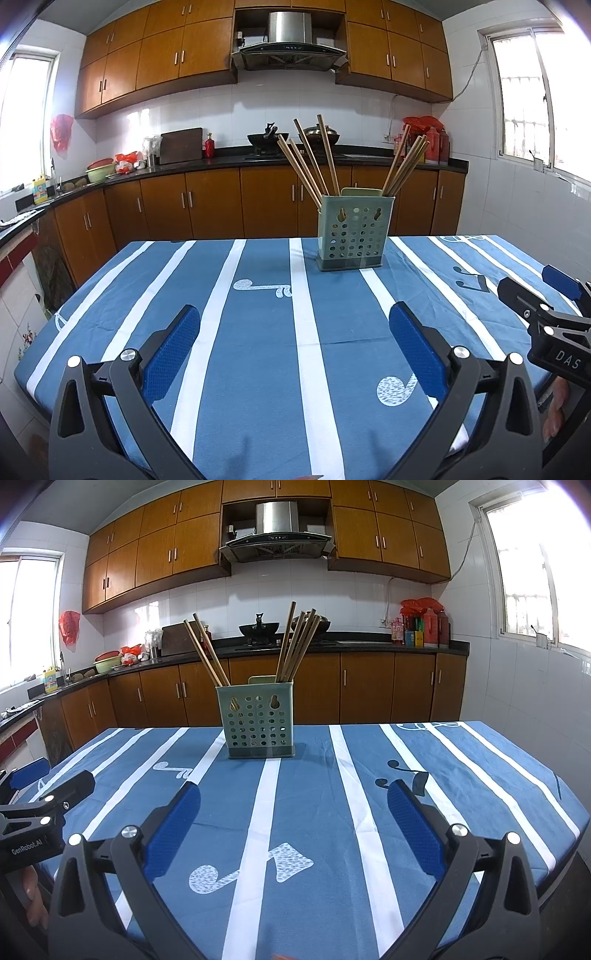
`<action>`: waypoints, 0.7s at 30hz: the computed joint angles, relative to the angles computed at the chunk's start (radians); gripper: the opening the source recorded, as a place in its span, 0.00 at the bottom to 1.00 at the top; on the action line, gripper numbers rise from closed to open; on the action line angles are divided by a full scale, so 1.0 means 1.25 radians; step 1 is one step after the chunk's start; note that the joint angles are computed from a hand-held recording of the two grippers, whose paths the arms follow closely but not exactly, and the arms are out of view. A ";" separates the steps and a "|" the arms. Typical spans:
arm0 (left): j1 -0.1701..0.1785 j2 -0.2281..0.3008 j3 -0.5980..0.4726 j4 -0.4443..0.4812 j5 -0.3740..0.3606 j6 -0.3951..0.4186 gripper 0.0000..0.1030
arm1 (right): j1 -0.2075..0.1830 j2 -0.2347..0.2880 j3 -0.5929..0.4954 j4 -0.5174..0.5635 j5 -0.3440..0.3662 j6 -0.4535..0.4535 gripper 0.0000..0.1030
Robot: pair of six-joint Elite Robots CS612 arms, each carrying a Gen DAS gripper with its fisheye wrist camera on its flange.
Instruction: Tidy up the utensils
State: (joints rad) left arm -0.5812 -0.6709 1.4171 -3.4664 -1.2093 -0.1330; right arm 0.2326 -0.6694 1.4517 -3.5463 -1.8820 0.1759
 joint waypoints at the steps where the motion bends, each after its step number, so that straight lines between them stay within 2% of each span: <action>1: 0.000 0.000 0.000 0.001 0.000 0.000 0.98 | 0.000 0.000 0.000 0.000 0.000 0.000 0.96; 21: 0.001 0.000 -0.003 0.007 -0.008 -0.002 0.98 | 0.000 0.001 -0.001 0.002 0.000 0.003 0.96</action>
